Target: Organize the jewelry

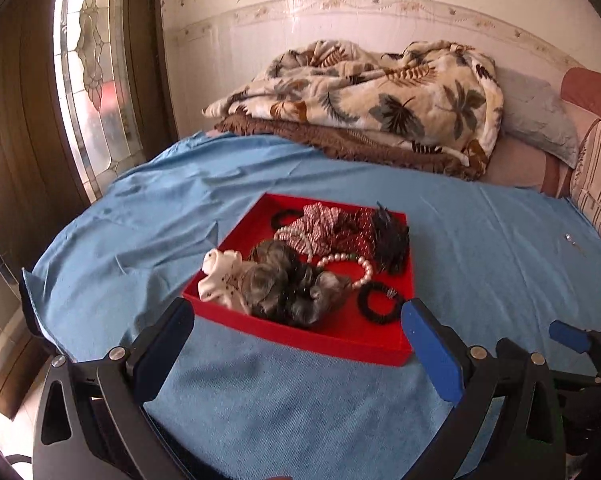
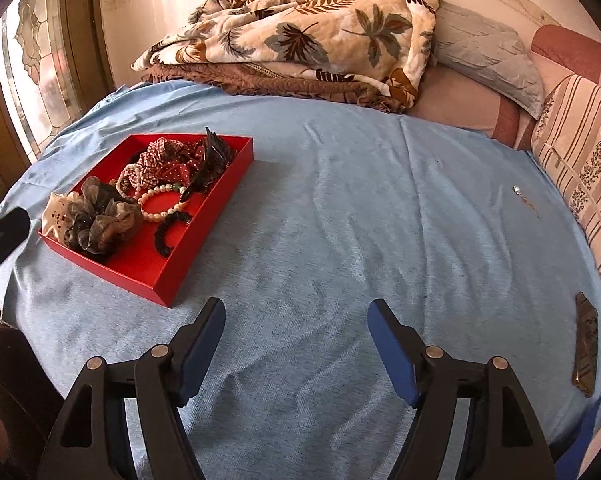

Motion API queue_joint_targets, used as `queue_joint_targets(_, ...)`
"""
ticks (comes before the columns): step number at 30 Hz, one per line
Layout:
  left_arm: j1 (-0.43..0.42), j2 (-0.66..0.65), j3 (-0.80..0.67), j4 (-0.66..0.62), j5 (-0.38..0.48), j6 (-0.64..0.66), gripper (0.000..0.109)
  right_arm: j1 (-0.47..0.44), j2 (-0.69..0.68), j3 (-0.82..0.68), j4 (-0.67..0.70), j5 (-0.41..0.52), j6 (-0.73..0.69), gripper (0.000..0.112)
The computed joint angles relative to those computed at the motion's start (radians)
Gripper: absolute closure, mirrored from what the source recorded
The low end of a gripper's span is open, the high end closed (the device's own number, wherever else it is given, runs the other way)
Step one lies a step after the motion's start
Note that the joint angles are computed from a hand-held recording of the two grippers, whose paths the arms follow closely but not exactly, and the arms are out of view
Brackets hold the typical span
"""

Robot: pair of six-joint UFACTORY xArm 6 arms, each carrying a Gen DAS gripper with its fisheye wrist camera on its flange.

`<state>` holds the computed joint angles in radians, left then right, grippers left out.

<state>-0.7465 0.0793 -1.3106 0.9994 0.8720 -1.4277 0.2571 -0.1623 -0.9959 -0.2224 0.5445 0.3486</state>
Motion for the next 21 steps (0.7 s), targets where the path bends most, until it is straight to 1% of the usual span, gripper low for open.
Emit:
queue_joint_targets(5, 0.007, 0.012, -0.002, -0.035, -0.003, 0.022, 0.006, 0.006, -0.008, 0.009, -0.013, -0.011, 0.002, 0.033)
queue_joint_targets(9, 0.014, 0.017, -0.005, -0.064, -0.005, 0.046, 0.006, 0.001, -0.03, 0.036, -0.03, -0.057, 0.027, 0.032)
queue_joint_targets(13, 0.011, 0.018, -0.001, -0.064, -0.005, 0.047, 0.006, -0.005, -0.045, 0.051, -0.031, -0.087, 0.047, 0.031)
queue_joint_targets(21, 0.023, 0.021, 0.013, -0.104, -0.043, 0.081, 0.006, 0.006, -0.054, 0.062, -0.037, -0.105, 0.061, 0.03)
